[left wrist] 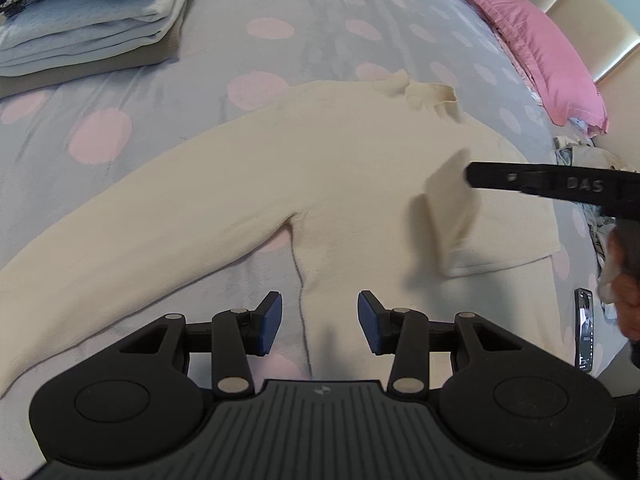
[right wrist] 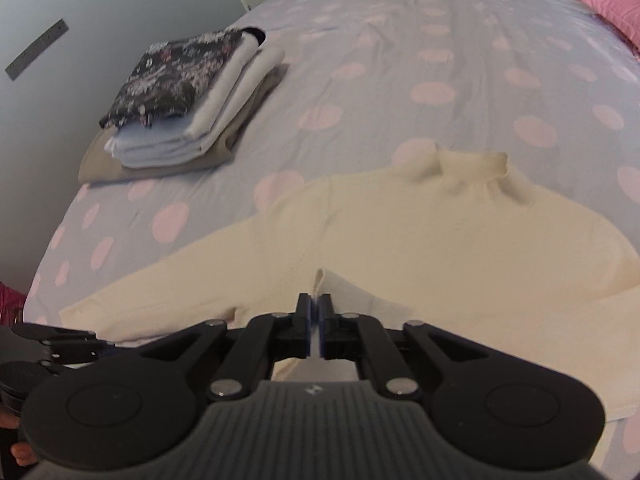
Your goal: Fold clothes
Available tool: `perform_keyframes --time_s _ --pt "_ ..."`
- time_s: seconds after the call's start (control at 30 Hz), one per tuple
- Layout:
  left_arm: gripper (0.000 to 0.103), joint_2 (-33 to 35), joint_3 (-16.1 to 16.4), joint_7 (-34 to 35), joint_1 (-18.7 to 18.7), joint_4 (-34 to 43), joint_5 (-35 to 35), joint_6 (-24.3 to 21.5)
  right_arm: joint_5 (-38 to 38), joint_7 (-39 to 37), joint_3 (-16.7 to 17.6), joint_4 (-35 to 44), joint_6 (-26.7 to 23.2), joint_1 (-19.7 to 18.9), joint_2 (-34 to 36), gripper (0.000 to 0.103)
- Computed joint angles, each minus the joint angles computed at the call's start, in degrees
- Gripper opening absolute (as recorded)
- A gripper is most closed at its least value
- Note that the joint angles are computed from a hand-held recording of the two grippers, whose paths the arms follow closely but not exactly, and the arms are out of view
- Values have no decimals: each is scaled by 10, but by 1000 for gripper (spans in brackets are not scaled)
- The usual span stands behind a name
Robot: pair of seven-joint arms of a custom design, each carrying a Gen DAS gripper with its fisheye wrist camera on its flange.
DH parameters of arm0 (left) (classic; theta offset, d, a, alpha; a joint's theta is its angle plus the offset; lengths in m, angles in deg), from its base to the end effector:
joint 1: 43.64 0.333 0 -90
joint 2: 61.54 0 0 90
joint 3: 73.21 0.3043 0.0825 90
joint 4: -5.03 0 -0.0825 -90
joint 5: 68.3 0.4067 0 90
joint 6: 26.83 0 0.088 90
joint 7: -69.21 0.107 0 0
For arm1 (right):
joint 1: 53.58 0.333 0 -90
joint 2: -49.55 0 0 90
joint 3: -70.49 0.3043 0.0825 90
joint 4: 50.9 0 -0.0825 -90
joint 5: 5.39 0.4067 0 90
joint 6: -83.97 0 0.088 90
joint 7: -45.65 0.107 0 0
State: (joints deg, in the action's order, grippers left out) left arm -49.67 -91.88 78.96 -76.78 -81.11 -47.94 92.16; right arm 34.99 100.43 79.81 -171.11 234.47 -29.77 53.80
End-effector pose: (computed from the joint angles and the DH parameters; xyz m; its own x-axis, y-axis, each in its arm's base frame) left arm 0.4479 -0.5073 0.5791 0.3247 -0.8985 0.2954 -0.8444 -0.4161 -0.3374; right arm 0.5196 0.3192 0.4065 0.6424 -0.7082 -0.2930 -0.7263 -0.4406 -0.5276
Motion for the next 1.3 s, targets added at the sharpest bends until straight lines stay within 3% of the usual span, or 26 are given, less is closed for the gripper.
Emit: perform_keyframes --time_s 0.13,0.3,0.6,0.7,0.8,0.93,1.07,1.3 --pt "40 9 0 20 6 4 -15 29 0 -12 -2 1 -4 -4 3 18" --pt "42 52 9 44 3 50 -5 30 -18 -27 -17 -16 2 -20 -9 26" --pt "42 193 42 138 -27 239 7 -58 -124 0 -70 -39 -20 -90 -32 28" --pt "42 223 49 158 -31 275 -7 -71 -152 -6 -84 -45 0 -115 -40 39" --pt "25 242 51 179 -31 294 -24 -71 -153 -9 -95 -41 11 -138 -38 41" --pt "6 282 67 203 -54 360 -15 -121 -133 2 -104 -26 19 -163 -23 45" --pt "0 291 84 192 -74 383 -3 -142 -148 35 -103 -6 18 -174 -1 45" --pt "0 227 88 136 -68 302 28 -72 -185 40 -92 -9 23 -168 11 45"
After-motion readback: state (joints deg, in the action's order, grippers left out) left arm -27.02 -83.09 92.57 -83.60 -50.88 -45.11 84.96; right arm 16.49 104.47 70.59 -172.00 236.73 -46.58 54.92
